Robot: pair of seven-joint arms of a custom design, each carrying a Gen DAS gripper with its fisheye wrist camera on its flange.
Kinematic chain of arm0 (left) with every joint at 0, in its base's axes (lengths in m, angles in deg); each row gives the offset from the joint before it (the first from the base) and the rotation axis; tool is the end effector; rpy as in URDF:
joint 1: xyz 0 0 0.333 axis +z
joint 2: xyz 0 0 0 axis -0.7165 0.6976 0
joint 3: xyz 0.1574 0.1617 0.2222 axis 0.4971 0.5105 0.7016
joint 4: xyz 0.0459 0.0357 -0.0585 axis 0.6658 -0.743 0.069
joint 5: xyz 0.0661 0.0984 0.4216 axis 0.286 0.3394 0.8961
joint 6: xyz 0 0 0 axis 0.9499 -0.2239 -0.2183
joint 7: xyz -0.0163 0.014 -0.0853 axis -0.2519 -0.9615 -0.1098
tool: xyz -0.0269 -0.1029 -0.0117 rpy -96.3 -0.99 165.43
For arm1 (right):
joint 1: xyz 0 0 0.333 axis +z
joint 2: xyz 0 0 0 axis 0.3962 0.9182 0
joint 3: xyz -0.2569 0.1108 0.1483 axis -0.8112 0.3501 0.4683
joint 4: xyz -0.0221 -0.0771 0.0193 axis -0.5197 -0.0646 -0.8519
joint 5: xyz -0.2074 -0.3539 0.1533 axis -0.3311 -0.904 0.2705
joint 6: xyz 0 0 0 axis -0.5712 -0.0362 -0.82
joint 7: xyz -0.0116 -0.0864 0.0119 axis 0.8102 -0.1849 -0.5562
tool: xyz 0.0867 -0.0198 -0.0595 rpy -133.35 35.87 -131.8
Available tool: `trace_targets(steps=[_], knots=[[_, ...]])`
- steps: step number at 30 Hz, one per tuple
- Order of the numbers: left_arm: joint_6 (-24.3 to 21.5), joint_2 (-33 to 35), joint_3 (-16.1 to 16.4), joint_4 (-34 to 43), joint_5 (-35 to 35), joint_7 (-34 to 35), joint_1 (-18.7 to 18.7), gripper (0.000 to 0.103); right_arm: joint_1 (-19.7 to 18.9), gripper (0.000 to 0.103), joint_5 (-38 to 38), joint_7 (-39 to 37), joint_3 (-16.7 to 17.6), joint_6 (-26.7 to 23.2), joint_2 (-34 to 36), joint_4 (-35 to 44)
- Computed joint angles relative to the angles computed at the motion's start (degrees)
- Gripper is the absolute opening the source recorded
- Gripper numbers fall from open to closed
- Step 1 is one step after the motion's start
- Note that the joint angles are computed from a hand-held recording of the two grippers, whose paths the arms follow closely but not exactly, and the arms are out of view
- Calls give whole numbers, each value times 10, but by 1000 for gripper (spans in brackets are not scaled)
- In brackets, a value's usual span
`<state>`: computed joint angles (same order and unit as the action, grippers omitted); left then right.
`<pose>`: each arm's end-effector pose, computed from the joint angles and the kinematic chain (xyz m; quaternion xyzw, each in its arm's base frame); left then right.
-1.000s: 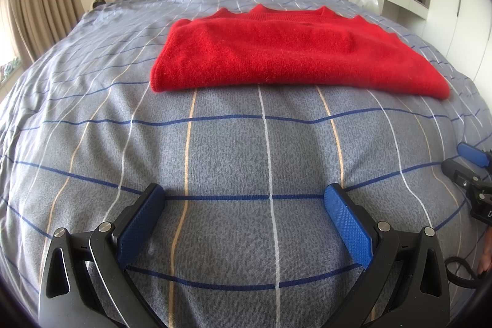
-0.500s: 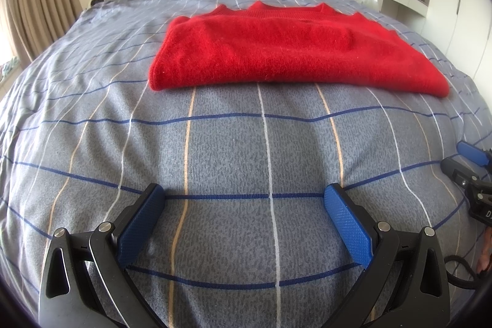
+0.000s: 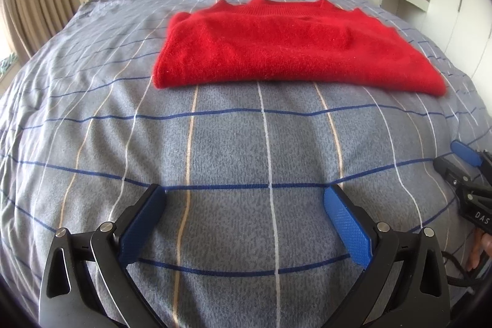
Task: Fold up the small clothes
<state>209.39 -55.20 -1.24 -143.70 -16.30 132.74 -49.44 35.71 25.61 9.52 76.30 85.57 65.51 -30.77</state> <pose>0.5739 -0.1166 0.5136 -0.7201 0.6123 -0.2109 0.2492 0.6358 0.1402 0.4776 -0.7727 0.5180 -0.1934 0.3118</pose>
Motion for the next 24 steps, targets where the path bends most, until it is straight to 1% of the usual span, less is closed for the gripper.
trace_targets(steps=[4, 8, 12, 17, 19, 20, 22, 23, 24], knots=[[-9, -32, -2, -19, 12, -4, 2, 102, 2, 73, -6, 5, 0, 4, -1, -2], [-4, -69, -1, -46, 42, -30, 14, 102, 2, 73, -8, 7, 0, 6, -1, -4], [1, -94, -8, -64, 92, -90, 40, 102, 4, 73, -14, 12, 0, 13, -3, -8], [0, -106, -24, -83, 166, -179, 68, 102, 4, 74, -23, 24, 0, 12, -6, -10], [4, -117, -29, -98, 195, -208, 74, 102, -1, 74, 18, -1, 2, -8, -13, -7], [10, -125, -30, -109, 210, -221, 77, 102, -7, 74, 63, -33, 2, -35, -16, 2], [33, -141, -30, -130, 236, -245, 82, 102, -22, 74, 189, -108, -2, -91, -15, 32], [46, -147, -26, -140, 242, -251, 83, 102, -28, 74, 226, -118, -6, -107, -8, 52], [58, -149, -21, -147, 240, -252, 82, 102, -34, 75, 238, -108, -10, -121, 7, 81]])
